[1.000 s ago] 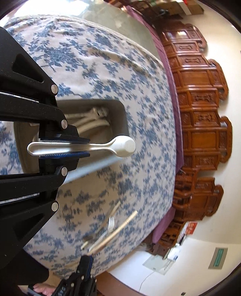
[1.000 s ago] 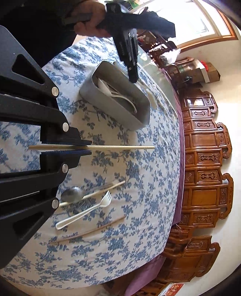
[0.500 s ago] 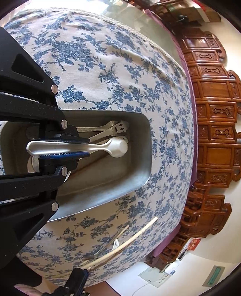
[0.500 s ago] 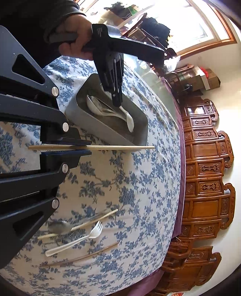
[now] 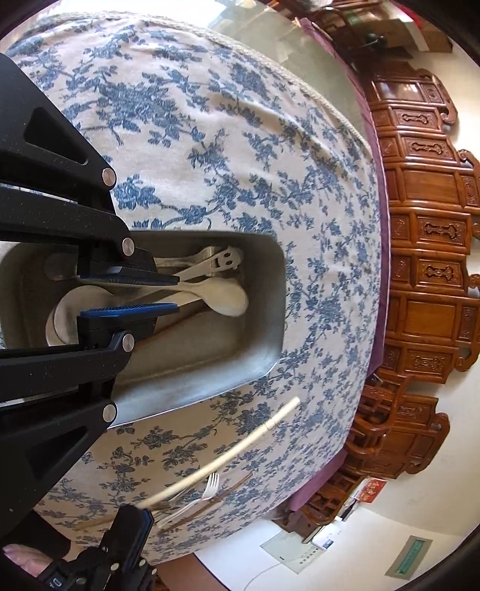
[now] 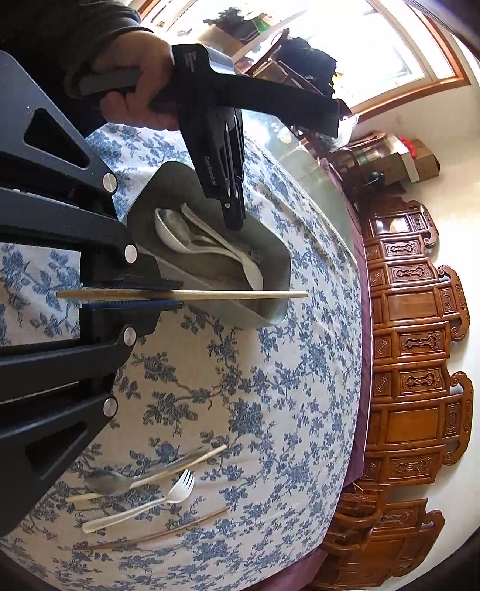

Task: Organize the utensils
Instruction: 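Carry the white spoon into the grey tray and open the left tool, then lower the chopstick into the grey tray and open the right tool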

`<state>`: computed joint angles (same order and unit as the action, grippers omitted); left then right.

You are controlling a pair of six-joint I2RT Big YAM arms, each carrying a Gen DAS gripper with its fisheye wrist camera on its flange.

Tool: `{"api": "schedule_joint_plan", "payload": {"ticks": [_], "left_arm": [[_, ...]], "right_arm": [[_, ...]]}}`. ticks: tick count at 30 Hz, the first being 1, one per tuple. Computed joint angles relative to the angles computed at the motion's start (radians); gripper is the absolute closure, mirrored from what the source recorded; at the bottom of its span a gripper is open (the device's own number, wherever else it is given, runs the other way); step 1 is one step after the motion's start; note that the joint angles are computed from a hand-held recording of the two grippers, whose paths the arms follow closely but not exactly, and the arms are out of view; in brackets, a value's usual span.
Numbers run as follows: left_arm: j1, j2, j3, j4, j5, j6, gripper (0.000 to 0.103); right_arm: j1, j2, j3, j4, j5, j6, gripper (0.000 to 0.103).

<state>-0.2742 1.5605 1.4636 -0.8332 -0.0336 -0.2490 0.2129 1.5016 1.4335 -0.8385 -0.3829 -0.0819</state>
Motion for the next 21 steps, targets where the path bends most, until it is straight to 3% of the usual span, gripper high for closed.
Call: {"api": "schedule_joint_plan", "payload": {"ticks": [11, 21], "left_arm": [[0.042, -0.076, -0.038, 0.03, -0.031, 0.024, 0.095], [0.066, -0.09, -0.044, 0.036, -0.013, 0.011, 0.095]], "right_arm": [[0.08, 0.083, 0.071, -0.02, 0.006, 0.094, 0.097], [0.144, 0.162, 0.131, -0.041, 0.053, 0.117, 0.097]]}}
